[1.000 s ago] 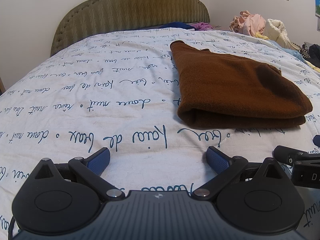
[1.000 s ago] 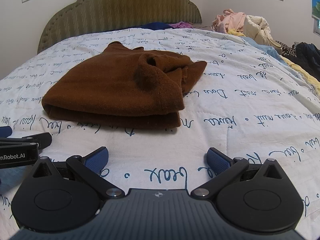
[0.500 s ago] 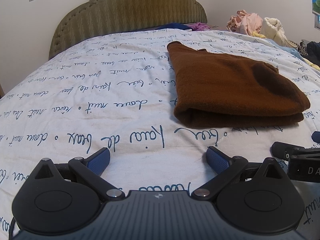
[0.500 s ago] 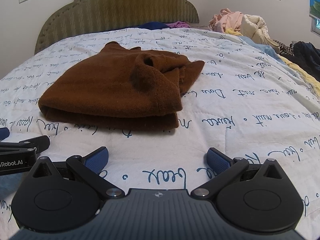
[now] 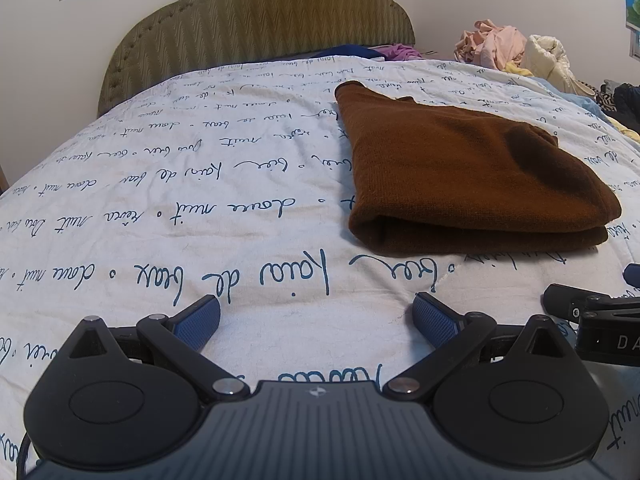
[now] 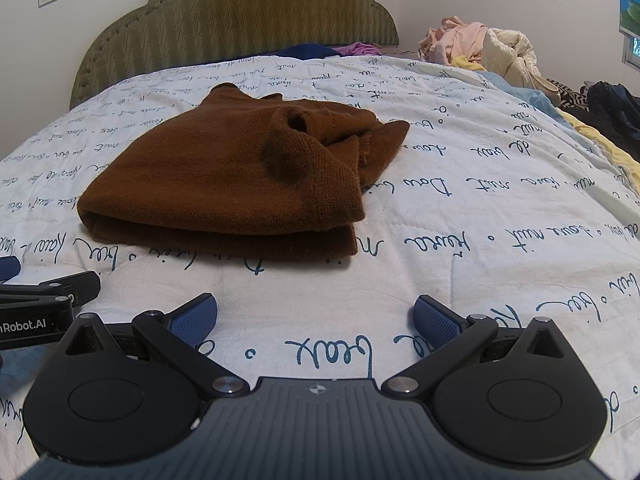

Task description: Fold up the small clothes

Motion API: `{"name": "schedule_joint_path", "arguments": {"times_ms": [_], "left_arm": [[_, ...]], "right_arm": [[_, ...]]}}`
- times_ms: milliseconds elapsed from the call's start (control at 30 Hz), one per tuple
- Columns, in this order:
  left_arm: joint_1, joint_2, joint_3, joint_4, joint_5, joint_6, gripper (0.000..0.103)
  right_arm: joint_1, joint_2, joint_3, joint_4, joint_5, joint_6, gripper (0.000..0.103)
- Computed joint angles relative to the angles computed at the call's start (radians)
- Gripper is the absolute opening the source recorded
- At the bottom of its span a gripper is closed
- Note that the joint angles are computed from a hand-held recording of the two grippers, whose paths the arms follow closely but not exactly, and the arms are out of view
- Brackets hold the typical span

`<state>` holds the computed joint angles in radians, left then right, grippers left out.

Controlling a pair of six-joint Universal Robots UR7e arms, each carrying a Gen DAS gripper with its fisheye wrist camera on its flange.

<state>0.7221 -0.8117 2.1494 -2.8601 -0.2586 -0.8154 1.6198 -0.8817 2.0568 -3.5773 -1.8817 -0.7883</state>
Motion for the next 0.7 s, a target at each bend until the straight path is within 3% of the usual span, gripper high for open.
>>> {"name": "schedule_joint_path", "arguments": {"times_ms": [367,700], "left_arm": [[0.002,-0.002,-0.001,0.008,-0.003,-0.006,0.103],[-0.009,-0.066,-0.024,0.255,-0.038,-0.16,0.103]], "right_arm": [[0.0,0.0,0.0,0.001,-0.002,-0.006,0.103],[0.022,-0.017,0.009,0.007,-0.03,0.019,0.103]]}}
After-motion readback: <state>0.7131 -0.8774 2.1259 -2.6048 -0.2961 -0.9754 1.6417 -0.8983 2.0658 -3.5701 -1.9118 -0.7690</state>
